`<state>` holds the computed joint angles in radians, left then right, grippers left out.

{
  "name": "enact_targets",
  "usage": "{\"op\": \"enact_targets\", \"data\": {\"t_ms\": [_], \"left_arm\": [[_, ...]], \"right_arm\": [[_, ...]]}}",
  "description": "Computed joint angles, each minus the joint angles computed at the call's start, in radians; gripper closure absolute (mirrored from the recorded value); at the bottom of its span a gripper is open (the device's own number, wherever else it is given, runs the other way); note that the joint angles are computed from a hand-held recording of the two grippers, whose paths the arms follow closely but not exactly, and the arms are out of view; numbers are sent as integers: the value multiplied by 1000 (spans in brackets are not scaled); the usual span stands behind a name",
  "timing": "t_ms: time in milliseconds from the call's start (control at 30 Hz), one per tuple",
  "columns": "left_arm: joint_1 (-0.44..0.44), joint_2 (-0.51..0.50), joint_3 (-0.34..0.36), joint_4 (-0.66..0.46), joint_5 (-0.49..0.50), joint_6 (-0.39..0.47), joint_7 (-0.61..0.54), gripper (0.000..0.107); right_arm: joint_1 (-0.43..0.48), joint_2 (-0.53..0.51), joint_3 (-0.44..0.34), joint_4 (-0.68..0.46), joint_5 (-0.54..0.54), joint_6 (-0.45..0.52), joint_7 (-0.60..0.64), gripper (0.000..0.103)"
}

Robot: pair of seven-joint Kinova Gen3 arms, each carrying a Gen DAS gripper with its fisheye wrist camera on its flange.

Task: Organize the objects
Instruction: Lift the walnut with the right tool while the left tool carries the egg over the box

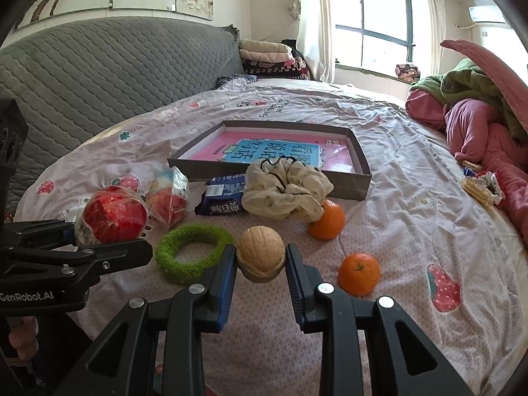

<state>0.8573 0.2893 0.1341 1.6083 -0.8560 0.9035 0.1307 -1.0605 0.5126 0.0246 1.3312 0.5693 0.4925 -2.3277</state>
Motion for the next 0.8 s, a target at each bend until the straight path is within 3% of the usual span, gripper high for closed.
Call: {"op": "enact_targets", "data": {"t_ms": [533, 800], "left_arm": [[-27, -1, -11, -33, -18, 39, -31, 50], [-48, -2, -17, -82, -25, 50, -74, 50]], "right_arm": [[24, 7, 13, -38, -20, -30, 6, 73], [40, 11, 5, -100, -35, -1, 59, 73]]}}
